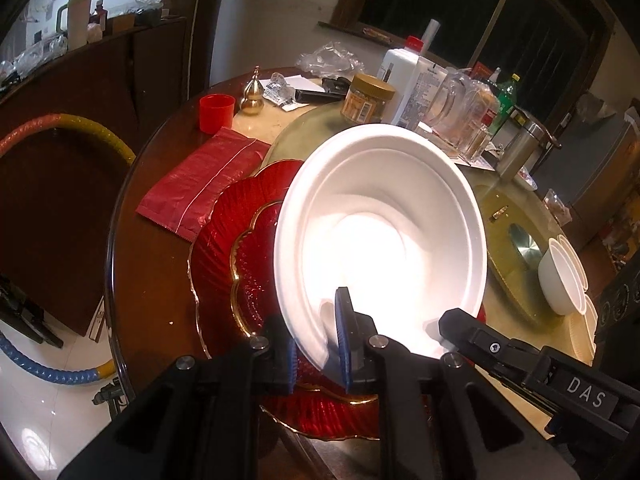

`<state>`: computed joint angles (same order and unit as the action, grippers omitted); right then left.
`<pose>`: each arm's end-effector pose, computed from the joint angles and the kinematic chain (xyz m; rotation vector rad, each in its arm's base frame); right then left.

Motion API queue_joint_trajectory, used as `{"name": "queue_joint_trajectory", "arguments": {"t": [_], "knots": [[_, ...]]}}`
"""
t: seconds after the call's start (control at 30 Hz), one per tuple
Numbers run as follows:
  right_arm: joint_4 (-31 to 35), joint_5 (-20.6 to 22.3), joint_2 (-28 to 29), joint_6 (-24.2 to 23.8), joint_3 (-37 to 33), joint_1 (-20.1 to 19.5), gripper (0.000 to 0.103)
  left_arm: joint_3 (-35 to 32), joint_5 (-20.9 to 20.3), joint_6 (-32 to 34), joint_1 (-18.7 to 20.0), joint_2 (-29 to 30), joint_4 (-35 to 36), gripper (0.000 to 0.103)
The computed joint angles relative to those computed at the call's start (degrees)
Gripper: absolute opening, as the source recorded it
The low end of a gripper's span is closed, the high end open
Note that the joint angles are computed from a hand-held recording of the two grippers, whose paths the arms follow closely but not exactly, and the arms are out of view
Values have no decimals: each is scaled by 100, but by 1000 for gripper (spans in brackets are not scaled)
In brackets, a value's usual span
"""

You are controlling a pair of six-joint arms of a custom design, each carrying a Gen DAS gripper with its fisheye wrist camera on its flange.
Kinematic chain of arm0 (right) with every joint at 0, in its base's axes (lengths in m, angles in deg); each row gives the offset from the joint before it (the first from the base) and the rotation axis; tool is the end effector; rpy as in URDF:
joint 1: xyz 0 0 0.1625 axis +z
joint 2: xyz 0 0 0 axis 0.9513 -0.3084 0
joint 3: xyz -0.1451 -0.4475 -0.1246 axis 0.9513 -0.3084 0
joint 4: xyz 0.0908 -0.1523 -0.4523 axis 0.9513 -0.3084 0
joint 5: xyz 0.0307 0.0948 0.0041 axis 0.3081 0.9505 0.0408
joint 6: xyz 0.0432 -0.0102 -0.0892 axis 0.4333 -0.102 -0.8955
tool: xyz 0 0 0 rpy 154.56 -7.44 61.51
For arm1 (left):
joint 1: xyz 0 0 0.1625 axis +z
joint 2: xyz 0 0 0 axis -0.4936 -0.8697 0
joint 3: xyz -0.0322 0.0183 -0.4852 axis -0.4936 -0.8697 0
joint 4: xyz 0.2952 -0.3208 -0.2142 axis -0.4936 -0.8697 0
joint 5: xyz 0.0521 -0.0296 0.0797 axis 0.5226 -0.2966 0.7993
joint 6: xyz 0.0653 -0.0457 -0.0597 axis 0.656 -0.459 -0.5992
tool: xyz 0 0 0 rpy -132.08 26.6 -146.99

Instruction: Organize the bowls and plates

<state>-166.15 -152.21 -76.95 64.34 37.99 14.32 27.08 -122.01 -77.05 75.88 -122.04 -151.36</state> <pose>0.0889 -0.7405 0.2612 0.2825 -3.0318 0.6117 -0.3648 -0.6908 0.0217 -0.0593 2.3970 -1.0137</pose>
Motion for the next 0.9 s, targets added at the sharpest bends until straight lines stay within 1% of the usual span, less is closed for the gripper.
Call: {"name": "queue_joint_trajectory", "arguments": {"t": [0.5,0.67,0.83,0.87,0.9], "knots": [[-82,-80,-2,-69,49,21,10,16,82,0,-7,28,6,18],[-68,-59,-1,-73,39,17,10,25,181,48,-26,47,-11,19],[-52,-39,-8,-67,35,0,10,7,150,32,-15,51,28,19],[-36,-30,-10,-66,28,-4,10,-3,159,15,-17,55,57,20],[-35,-23,-12,-72,23,-6,10,-13,212,-26,-23,57,123,22]]}}
